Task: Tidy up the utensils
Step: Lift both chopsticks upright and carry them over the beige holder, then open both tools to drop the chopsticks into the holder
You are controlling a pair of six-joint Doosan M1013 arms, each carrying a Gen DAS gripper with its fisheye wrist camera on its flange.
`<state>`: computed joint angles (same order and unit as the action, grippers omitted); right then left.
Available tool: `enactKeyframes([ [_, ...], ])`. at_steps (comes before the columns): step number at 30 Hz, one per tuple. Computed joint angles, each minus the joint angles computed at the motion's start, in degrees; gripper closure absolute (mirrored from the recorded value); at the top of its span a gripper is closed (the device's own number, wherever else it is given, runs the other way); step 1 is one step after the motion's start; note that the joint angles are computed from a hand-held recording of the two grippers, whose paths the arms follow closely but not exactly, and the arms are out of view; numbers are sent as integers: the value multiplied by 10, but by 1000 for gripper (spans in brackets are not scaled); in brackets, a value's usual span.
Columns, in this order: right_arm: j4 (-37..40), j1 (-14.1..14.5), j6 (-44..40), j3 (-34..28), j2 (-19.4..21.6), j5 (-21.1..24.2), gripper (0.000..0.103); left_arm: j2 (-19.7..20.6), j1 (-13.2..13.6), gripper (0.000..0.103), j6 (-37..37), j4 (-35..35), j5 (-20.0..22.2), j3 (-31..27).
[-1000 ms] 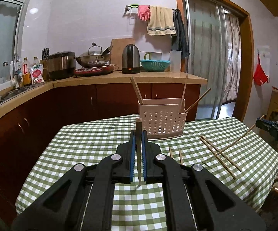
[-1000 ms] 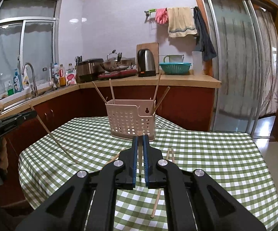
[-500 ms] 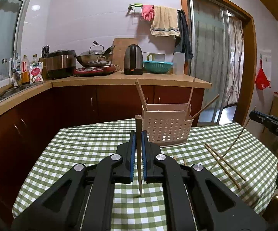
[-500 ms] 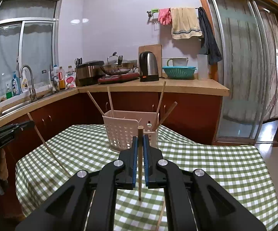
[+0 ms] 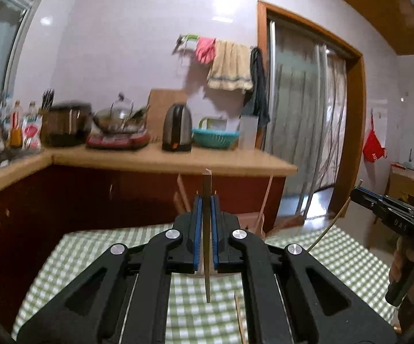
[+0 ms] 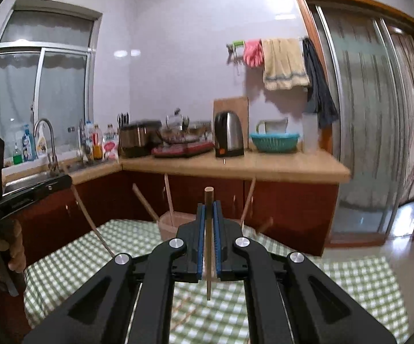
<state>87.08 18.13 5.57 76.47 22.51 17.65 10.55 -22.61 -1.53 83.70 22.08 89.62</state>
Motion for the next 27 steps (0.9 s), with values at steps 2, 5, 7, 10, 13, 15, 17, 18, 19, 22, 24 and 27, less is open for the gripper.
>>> enactKeyframes([
  [2, 24, -1, -21, -17, 7, 3, 97, 10, 4, 96, -11, 20, -10, -20],
  [5, 43, -1, -38, -47, 23, -2, 97, 28, 12, 97, -25, 40, -23, -52],
  [7, 33, -1, -22, -74, 38, -1, 97, 42, 17, 97, -20, 42, -27, -74],
  [10, 7, -2, 12, -105, 58, 1, 97, 60, 22, 97, -12, 42, -26, -101],
  [13, -54, 0, 78, -139, 82, 3, 97, 81, 27, 97, -7, 38, -24, -125],
  [15, -93, 0, 122, -152, 94, 8, 97, 96, 29, 97, -9, 39, -15, -139],
  [17, -138, 1, 170, -164, 105, 14, 97, 107, 33, 97, 6, 19, -17, -149],
  [18, -163, 1, 196, -170, 111, 18, 97, 114, 34, 97, 19, 5, -16, -156],
  [19, -186, 2, 221, -176, 116, 23, 97, 119, 35, 97, 29, -6, -18, -159],
  [22, -237, 3, 274, -186, 128, 35, 97, 131, 37, 97, 73, -49, -19, -167],
  [24, -267, 3, 306, -192, 135, 44, 97, 139, 38, 97, 104, -82, -17, -171],
  [27, -316, 5, 348, -199, 144, 60, 97, 148, 42, 96, 167, -150, -19, -176],
])
